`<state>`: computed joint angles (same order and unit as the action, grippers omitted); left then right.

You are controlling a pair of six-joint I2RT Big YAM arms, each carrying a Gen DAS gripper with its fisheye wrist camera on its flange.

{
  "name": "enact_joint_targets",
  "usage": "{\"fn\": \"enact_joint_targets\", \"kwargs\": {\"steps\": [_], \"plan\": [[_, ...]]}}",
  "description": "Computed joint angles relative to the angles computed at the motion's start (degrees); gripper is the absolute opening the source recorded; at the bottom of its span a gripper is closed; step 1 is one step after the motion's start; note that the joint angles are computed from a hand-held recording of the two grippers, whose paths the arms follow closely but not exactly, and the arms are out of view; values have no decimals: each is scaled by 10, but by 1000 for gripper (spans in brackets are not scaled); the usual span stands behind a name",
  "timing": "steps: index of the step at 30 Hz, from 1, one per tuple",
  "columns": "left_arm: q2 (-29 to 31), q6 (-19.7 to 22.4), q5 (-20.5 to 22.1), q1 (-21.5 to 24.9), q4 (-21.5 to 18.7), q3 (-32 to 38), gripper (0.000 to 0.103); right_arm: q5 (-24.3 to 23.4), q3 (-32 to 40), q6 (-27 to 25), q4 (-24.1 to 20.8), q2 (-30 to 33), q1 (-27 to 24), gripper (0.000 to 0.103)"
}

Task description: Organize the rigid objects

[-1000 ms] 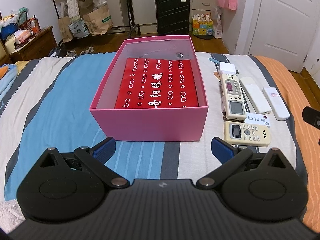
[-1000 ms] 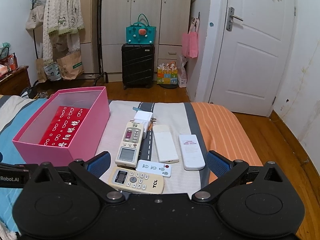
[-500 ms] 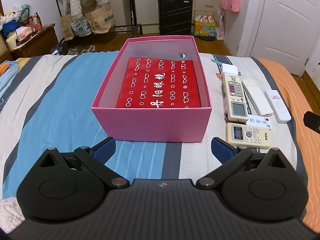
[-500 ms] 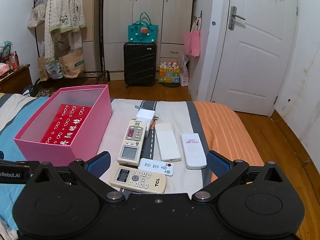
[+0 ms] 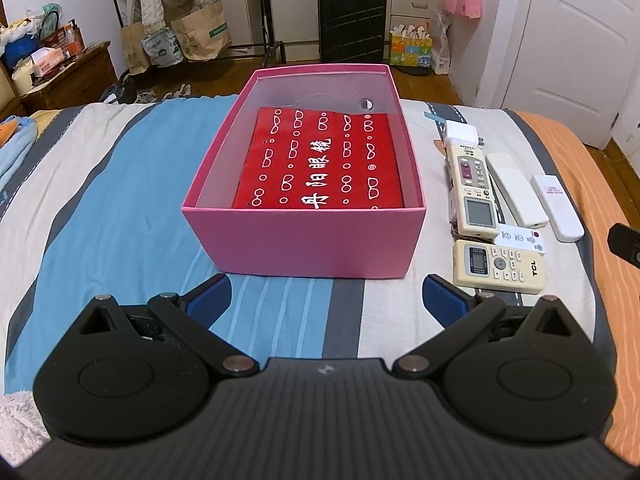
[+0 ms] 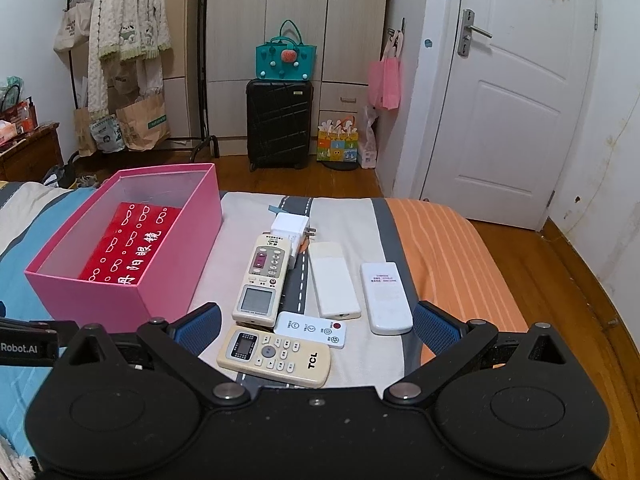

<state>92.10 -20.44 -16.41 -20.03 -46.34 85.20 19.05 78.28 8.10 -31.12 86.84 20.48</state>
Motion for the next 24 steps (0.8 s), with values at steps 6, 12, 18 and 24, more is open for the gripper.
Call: {"fn": "enact_joint_targets", "kwargs": {"steps": [6, 12, 18, 24], "plan": [[0, 1, 4, 2, 0, -1, 103, 2, 2, 0, -4, 2, 1, 103], [-4, 7, 20, 2, 5, -5, 103, 2, 0, -1, -7, 3, 1, 103], [-4, 13, 34, 5, -2, -4, 103, 4, 0, 1, -7, 3, 2, 103], [-5, 1, 36, 11, -13, -3, 101, -8, -4, -8, 2, -3, 0, 103]]}}
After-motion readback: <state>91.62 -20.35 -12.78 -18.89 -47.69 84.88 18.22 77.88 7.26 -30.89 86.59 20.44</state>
